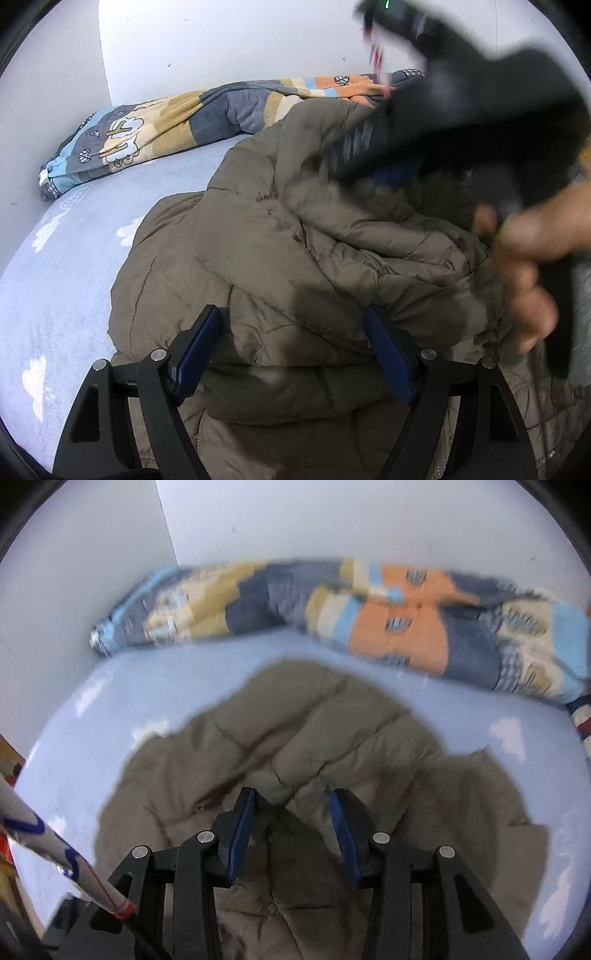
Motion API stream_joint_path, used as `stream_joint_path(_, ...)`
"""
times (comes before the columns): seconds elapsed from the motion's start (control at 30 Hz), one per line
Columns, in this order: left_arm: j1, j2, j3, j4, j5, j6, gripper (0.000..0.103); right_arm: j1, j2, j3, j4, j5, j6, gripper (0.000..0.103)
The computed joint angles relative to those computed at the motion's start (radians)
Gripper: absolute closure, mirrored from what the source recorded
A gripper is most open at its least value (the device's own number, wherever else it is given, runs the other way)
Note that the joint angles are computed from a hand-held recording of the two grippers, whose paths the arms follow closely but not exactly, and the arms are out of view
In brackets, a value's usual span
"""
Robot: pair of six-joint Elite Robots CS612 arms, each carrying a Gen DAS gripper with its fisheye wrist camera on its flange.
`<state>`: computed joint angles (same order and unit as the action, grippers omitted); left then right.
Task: Fold large clothes
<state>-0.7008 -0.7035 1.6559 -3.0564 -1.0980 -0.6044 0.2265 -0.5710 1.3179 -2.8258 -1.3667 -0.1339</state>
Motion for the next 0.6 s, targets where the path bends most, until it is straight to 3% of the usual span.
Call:
stream_joint_path(0.17, -0.001, -0.001, -0.001, 0.007, 0.001, 0.002, 0.024, -0.012, 0.017, -0.005, 0.037, 0.035, 0.022, 0.057)
stream_joint_path(0.27, -0.001, -0.002, 0.000, 0.004, 0.000, 0.001, 0.024, -0.027, -0.017, 0.043, -0.006, 0.081, 0.027, 0.057)
stream_joint_path(0.33, 0.000, -0.004, 0.002, 0.001, -0.003, -0.002, 0.024, -0.038, -0.054, 0.107, -0.089, 0.100, 0.026, 0.057)
stream_joint_path(0.43, -0.002, -0.004, 0.003, 0.006, 0.003, -0.002, 0.024, -0.051, -0.106, 0.206, -0.194, 0.068, 0.023, 0.055)
stream_joint_path(0.6, -0.002, -0.006, 0.005, 0.007, 0.005, -0.004, 0.024, -0.063, -0.137, 0.303, -0.238, -0.021, 0.024, 0.053)
